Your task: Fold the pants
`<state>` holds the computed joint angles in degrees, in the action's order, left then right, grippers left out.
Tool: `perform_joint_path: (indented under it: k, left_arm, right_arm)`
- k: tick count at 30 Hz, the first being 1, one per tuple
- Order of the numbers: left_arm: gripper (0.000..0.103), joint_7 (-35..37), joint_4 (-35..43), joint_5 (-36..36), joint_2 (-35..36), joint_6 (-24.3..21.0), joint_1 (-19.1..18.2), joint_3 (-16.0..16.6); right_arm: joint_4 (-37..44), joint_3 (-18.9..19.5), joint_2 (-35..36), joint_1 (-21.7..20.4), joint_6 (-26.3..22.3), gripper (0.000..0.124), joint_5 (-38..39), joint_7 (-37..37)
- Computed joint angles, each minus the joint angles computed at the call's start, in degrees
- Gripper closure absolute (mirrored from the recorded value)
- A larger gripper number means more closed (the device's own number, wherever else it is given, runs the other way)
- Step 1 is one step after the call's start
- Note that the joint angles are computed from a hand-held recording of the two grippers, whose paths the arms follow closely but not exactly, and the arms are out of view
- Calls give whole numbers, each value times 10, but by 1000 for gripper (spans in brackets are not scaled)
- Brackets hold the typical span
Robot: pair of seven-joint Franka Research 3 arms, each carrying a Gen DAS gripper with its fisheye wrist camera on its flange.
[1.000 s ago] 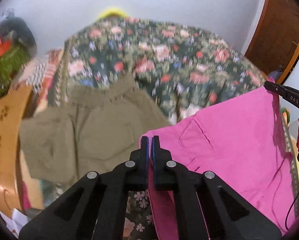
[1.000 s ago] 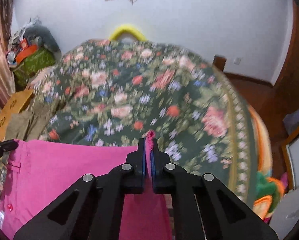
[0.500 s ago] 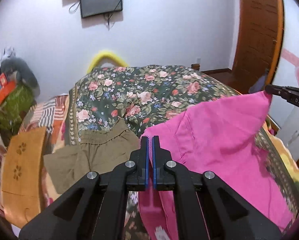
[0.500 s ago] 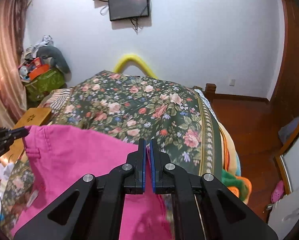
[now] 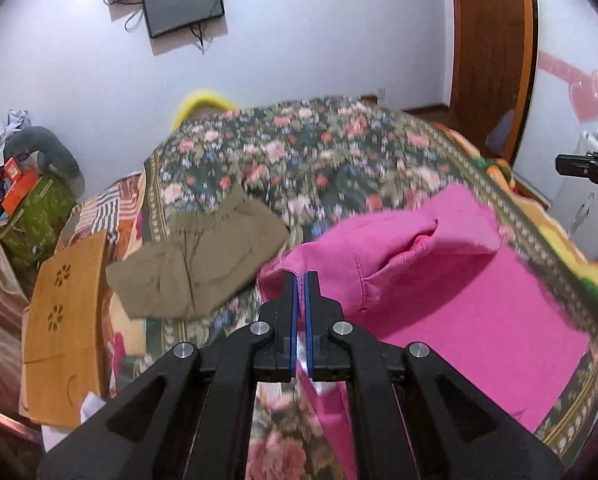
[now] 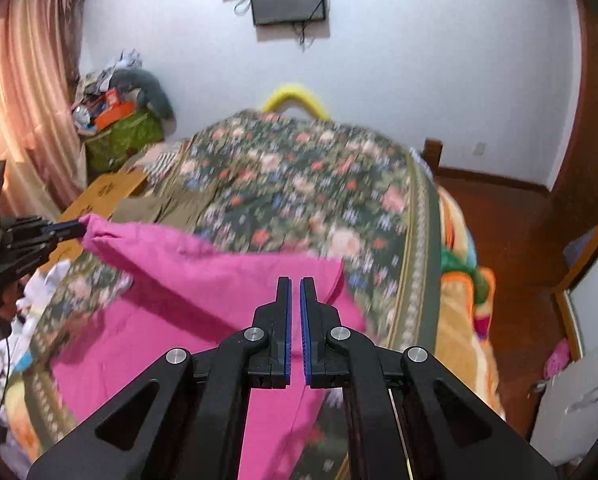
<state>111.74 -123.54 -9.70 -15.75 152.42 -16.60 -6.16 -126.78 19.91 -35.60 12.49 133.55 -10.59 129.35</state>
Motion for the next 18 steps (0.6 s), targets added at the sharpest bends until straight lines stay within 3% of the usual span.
perform_joint_path:
  k: [2,4,6,10,12,18]
  left_arm:
    - [100,1,-16,-12,-8,-4,-4,3]
    - [100,-3,-27,-14,-11,-6,-4,3]
    - [100,-10,-42,-6,-15,-3,-2,-1]
    - [100,-25,-49,12,-9,-9,2,-5]
    - [100,-29,-46,14,0,-12,3,-5]
    - [100,-59,-19,33,37,-18,17,-15]
  right_arm:
    - [-8,1,2,9,-12,118,10,1]
    - [-14,4,8,13,-27,102,16,7]
    - [-24,9,13,15,-38,72,12,17]
    - [-30,39,38,4,-51,67,-57,32]
    - [-35,34,49,15,-47,55,-70,32]
    - [-49,6,89,35,-11,53,-78,30]
